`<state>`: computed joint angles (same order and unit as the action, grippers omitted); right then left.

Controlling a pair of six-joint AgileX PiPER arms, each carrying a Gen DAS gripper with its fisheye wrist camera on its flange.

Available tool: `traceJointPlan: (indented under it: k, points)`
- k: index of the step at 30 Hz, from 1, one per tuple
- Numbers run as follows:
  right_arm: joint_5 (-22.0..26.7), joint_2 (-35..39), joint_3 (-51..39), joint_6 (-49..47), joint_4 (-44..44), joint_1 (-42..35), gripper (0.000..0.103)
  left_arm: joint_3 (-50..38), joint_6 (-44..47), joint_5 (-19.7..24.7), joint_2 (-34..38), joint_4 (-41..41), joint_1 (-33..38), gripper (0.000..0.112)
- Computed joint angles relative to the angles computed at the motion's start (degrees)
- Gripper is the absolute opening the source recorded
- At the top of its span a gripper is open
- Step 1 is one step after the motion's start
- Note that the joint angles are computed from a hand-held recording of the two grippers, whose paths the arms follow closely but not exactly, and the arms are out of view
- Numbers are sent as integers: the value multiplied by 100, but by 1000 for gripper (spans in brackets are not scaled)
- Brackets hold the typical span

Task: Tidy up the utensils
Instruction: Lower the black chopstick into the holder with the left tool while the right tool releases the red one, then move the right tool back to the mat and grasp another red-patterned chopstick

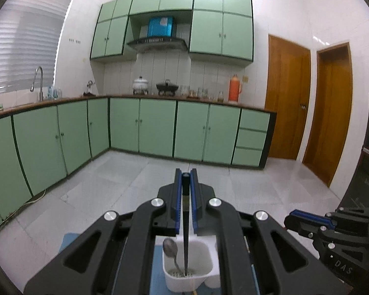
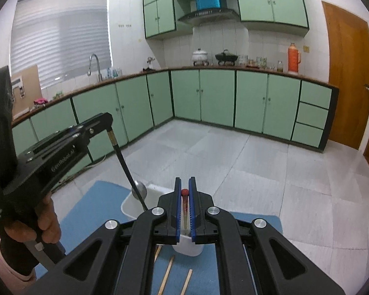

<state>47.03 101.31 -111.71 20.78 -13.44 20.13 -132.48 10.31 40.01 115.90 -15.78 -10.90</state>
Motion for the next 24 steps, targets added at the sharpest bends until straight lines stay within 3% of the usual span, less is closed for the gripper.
traceJointPlan:
  k: [6,8,10,12,17,19,24]
  points:
    - [-66,-30,113,-55,109,6,6,250,259,183,-7,-298,177,7]
    - [-18,-44,88,-88,151,6,7,586,430,55,-198,-482,235,16]
    - [-108,-157,235,-85,171,-11,12,960,625,-138,-443,-694,304,41]
    - [-154,-251,342,-28,154,-38,16,1200,812,-216,-621,-886,362,43]
    - [-464,-803,1046,457,-142,-91,40,1984,1137,-527,-1192,-1193,479,60]
    - [-617,-1109,1440,834,-465,-54,56,2492,1317,-759,-1542,-1383,562,73]
    - [-744,-1815,2410,2194,-1899,305,80,3443,1450,-973,-2250,-1453,709,89]
